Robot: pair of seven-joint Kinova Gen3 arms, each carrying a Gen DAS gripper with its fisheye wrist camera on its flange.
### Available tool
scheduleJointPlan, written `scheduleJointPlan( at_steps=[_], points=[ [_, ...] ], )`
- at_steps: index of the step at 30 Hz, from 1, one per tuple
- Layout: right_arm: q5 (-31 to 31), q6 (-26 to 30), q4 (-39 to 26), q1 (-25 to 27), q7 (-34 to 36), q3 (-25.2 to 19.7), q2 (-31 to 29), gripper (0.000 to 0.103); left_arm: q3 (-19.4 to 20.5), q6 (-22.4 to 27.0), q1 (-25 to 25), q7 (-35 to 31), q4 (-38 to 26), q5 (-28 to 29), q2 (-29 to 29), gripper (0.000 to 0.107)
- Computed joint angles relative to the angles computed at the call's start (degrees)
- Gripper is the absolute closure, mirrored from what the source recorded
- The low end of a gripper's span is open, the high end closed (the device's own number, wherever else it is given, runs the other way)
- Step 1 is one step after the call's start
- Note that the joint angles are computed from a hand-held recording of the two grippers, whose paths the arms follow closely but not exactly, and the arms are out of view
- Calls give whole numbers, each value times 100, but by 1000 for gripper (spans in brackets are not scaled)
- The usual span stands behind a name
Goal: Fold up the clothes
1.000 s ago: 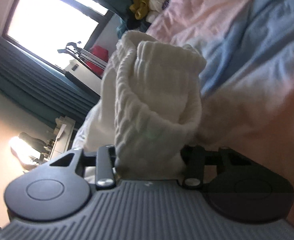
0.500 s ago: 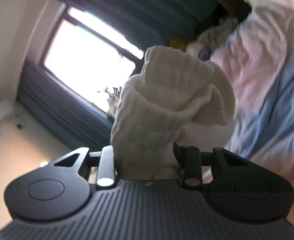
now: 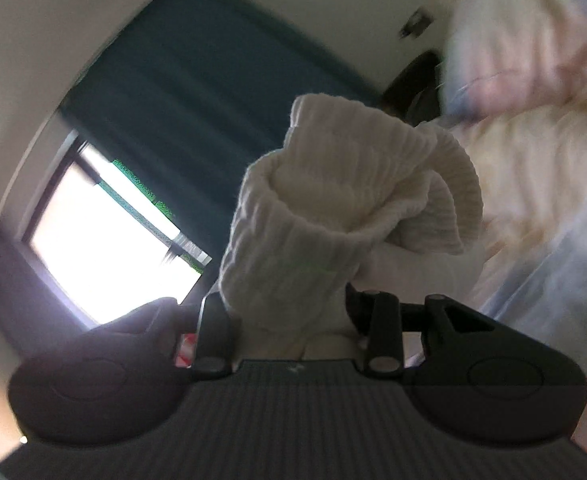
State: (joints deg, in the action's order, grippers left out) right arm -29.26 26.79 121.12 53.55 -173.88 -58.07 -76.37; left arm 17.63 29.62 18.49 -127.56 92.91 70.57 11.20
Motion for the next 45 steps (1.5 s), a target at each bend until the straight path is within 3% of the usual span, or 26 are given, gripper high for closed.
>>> scheduleJointPlan(
  at_steps=[2, 6, 8, 12, 18, 22, 24, 27, 30, 34, 36, 40, 45],
  points=[
    [-57, -44, 428, -53, -43, -37, -15, 66, 215, -333, 238, -265, -192, 176, 531, 65],
    [-379, -334, 1214, -187, -215, -361, 86, 66, 1064, -850, 80, -1004, -453, 363, 1325, 64],
    [-514, -375, 1357, -246, -309, -589, 56, 66, 984, -709, 124, -905, -518, 209, 1510, 64],
    [-809, -104, 1345, -317, -493, -926, 75, 66, 119, -80, 545, -83, -610, -669, 1545, 64],
    [-1439, 536, 1279, -459, -788, -1034, -6, 62, 261, 114, 310, 658, -404, -1771, 1433, 60],
    [-1824, 673, 1327, -481, -356, -786, -51, 58, 351, 184, 232, 1192, -234, -2488, 1058, 54],
    [-1899, 902, 1286, -499, -131, -557, -5, 56, 280, 272, 315, 1561, -222, -2946, 838, 46],
    [-1368, 1593, 918, -488, -306, -228, 111, 42, -222, 432, 808, 1971, -220, -3645, 403, 37],
    [-669, 2292, 444, -636, -716, 27, 55, 27, -75, 515, 724, 2248, -135, -4113, -28, 24],
    [-123, 3204, -326, -637, -421, 375, 26, 22, -151, 843, 834, 2599, -96, -4647, -718, 15],
    [111, 3625, -761, -556, -251, 520, -56, 22, -191, 1018, 840, 2612, -34, -4656, -1109, 6],
    [389, 4096, -1290, -567, 210, 896, -221, 21, -514, 1365, 857, 2011, 129, -3950, -1892, 5],
    [585, 4723, -2345, -412, 940, 1080, -133, 21, -812, 1901, 870, 1948, 117, -3764, -2662, 5]
  ],
)
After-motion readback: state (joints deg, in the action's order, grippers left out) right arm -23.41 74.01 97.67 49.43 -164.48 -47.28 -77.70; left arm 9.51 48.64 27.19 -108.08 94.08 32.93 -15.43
